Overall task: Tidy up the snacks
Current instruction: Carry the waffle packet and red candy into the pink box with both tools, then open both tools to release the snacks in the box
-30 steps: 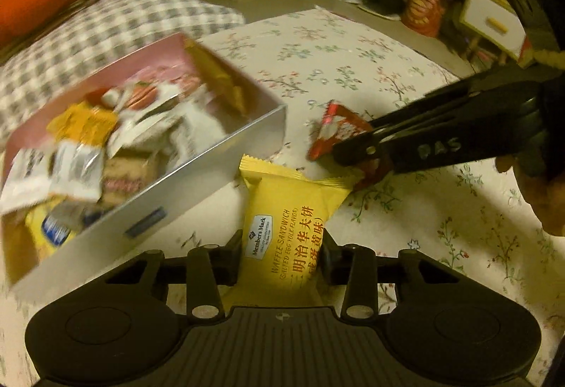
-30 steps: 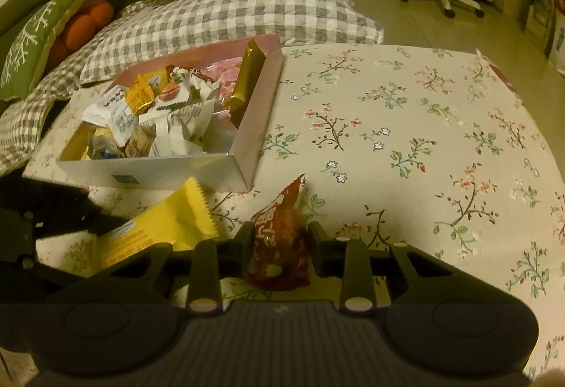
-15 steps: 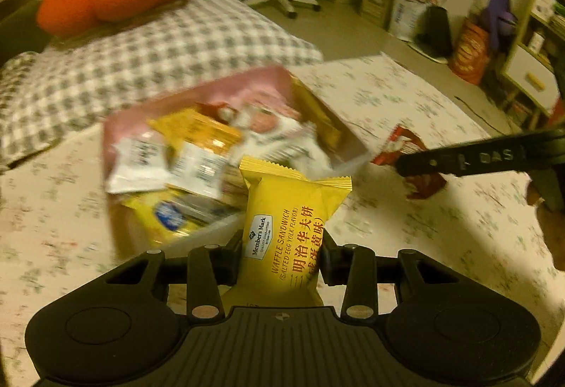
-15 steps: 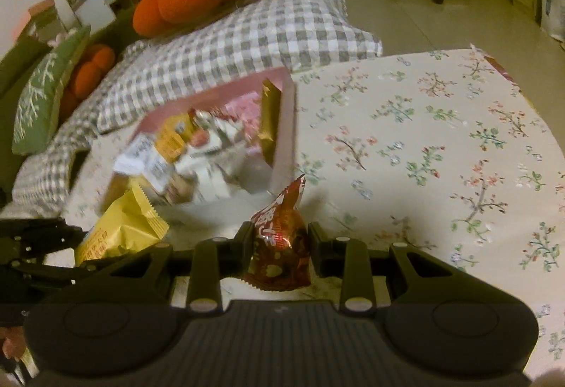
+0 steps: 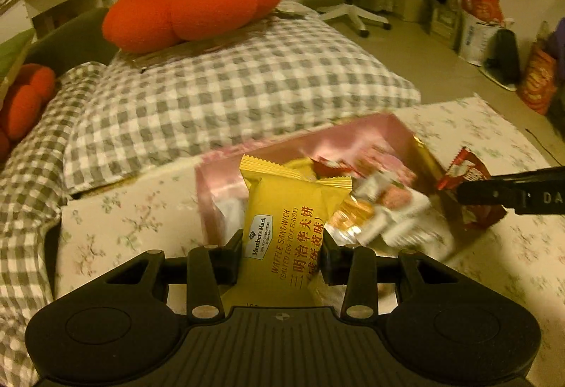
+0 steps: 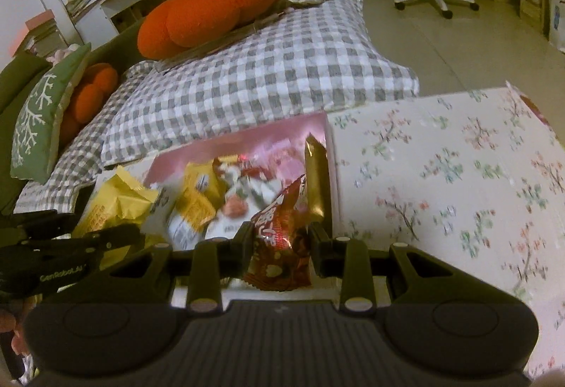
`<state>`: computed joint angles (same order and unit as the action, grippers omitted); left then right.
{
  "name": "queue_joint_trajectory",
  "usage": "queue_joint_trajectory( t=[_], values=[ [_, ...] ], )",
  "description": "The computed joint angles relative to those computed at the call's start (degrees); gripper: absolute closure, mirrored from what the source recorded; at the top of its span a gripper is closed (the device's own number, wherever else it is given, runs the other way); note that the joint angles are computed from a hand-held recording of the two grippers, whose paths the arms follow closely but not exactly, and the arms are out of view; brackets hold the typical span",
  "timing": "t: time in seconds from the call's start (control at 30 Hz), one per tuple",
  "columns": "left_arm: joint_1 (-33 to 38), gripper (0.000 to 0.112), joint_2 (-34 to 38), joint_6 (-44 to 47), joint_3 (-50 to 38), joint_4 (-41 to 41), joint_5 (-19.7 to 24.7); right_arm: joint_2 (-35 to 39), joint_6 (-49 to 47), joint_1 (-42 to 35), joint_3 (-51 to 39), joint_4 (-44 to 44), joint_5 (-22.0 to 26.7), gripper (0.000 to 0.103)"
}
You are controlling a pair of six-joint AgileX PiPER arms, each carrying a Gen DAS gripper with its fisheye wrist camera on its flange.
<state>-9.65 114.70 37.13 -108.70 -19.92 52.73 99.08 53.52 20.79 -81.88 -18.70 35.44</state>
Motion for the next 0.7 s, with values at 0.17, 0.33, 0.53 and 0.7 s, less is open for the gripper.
queue_joint_trajectory(
  t=[0.17, 0.33, 0.53, 0.7],
  values=[
    [-0.97, 0.073, 5.17, -3.74, -7.26, 2.59, 1.11, 3.37, -0.61, -1.24, -4.33, 0.88, 0.57, 0.073],
    [-1.7, 0.067, 6.12, -4.32, -7.34, 2.75, -0.98, 5.48, -0.44, -1.57, -6.8, 0.76, 0.76, 0.07],
    [-1.53, 0.032, 3.16, -3.95, -2.09, 1.56, -3.95, 3.89, 3.45, 0.03, -4.9, -3.92, -0.01, 0.038],
    [-0.26, 0.022, -1.65, -3.17, 4.77, -0.79, -4.56, 0.67, 5.9, 1.38, -2.38, -6.27, 1.67, 0.023]
  ],
)
